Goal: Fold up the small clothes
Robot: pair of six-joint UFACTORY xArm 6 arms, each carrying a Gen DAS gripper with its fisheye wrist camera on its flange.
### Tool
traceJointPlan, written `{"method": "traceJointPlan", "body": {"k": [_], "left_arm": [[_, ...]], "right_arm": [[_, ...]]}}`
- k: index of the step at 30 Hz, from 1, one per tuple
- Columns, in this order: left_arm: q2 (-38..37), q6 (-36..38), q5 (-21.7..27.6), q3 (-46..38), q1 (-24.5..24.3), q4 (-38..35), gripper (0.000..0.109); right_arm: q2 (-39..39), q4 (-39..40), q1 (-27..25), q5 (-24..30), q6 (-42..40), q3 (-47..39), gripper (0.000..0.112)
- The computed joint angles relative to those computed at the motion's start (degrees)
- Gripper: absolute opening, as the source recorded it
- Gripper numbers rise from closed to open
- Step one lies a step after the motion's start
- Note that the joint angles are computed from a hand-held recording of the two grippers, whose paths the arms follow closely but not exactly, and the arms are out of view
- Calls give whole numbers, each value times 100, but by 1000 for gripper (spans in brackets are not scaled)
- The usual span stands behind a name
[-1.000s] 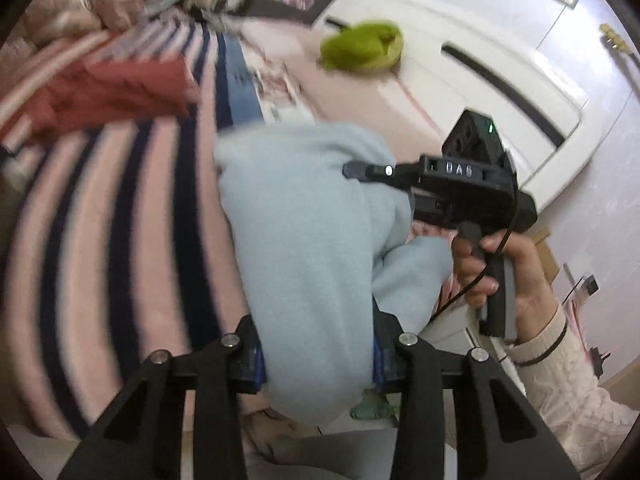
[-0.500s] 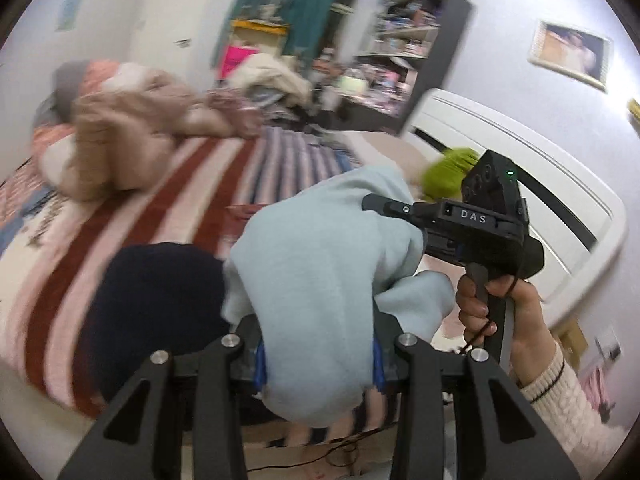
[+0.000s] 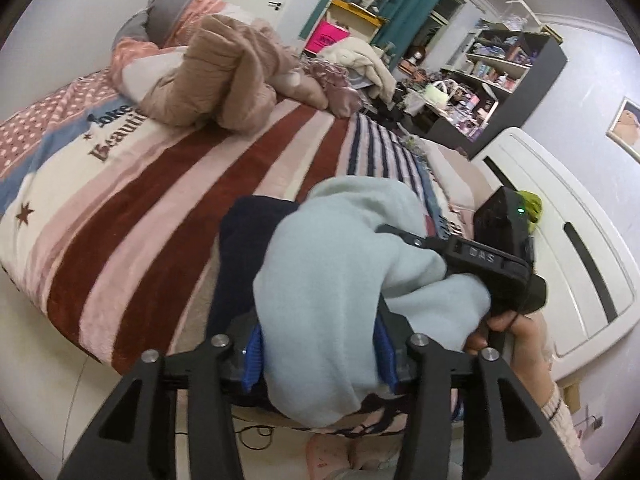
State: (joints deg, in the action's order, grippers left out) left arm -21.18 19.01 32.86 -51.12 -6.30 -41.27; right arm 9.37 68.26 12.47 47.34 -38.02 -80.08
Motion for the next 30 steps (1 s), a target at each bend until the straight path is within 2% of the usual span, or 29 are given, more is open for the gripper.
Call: {"method": "traceJointPlan", "body": {"k": [2, 4, 5, 7, 9, 14, 18, 21, 26, 30], "left_arm": [[85, -210, -56, -84, -32, 200, 59], [58, -357, -85, -62, -53, 313, 68], [21, -355, -123, -41, -84, 312, 69], [-95, -357, -271, 34, -169, 325, 69], [-215, -358, -443, 86, -260, 349, 70], [-598, -915, -761, 236, -500, 1011, 72], [-827, -1462, -768, 325, -730, 1754, 72], [-935, -2108, -783, 395, -879, 2577, 73], [-1342, -2725, -840, 648, -1223, 3187, 73], [-1565, -4105, -1024, 861, -1837, 4732, 76]], "right_arm": [[-32, -170, 18, -30, 72, -10, 25], [-92, -455, -17, 25, 219, -18, 33], [-105, -581, -63, 85, 244, -53, 36], [-291, -822, -153, 133, 216, 40, 58], [-597, -973, -267, 94, 25, 281, 65], [-1277, -962, -606, 229, -364, 891, 65], [-1645, -847, -893, 462, -619, 1248, 65], [-1811, -727, -1062, 553, -697, 1461, 65], [-2275, -459, -1377, 753, -1038, 1965, 65], [-3008, -391, -1804, 825, -1633, 2667, 65]]}}
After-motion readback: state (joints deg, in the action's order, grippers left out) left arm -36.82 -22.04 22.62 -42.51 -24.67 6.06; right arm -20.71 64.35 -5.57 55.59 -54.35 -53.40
